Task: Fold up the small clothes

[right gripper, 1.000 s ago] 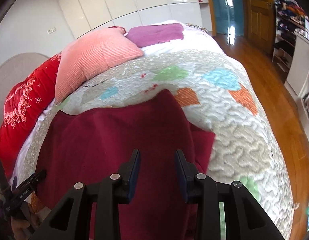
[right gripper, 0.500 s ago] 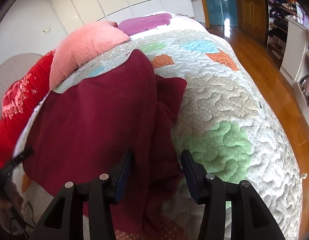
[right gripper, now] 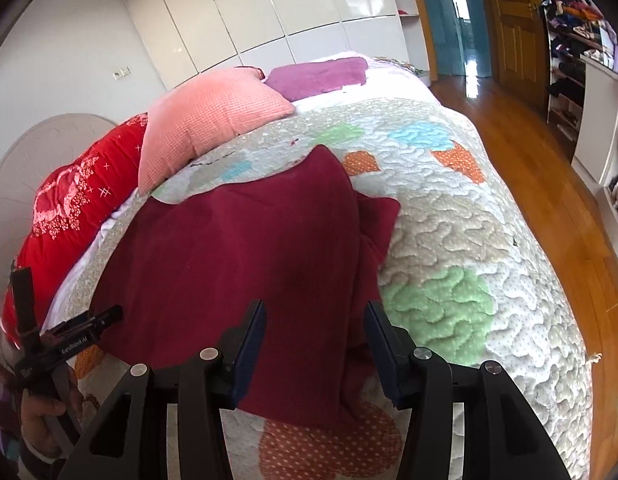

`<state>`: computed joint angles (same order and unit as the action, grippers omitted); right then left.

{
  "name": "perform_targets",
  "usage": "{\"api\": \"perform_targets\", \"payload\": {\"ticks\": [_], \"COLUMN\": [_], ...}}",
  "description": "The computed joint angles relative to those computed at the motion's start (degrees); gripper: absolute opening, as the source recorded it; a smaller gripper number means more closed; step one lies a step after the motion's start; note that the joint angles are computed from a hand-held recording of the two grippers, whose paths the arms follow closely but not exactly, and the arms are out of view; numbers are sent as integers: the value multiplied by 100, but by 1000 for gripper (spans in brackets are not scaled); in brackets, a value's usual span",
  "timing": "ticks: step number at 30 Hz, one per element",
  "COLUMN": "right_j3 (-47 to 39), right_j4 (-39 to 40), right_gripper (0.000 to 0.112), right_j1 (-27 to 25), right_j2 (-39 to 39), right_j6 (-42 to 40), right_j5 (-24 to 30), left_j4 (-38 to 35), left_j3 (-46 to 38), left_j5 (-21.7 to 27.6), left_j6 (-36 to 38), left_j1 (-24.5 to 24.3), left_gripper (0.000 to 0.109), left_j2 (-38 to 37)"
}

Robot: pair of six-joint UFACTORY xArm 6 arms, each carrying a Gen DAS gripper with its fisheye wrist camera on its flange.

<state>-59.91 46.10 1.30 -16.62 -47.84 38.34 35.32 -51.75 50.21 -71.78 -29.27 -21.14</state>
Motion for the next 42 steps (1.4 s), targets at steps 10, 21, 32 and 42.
{"api": "perform_targets", "payload": {"ticks": [10,21,32,42], "right_j3": [-654,-2452,-5284,-5050], "right_j4": [-778,-784,-2897,-4260], "right_gripper": [49,50,59,38], "right_j1": [422,1536,3210,3535], "right_j2": [735,1785,4110,4358], "right_j6": [844,997,2537,2622], "right_j5": [-380,1254,2023,982], "left_j4": [-128,-826,-1359,-898], "left_j3": [181,751,1334,1331], "left_j5": [-42,-531,-1434,-1597], "left_j6": [-91,-18,160,-147], "left_j1": [241,740,1046,969], "left_gripper": [74,74,78,87], "left_j2": [-269,-782,-1054,-923]}}
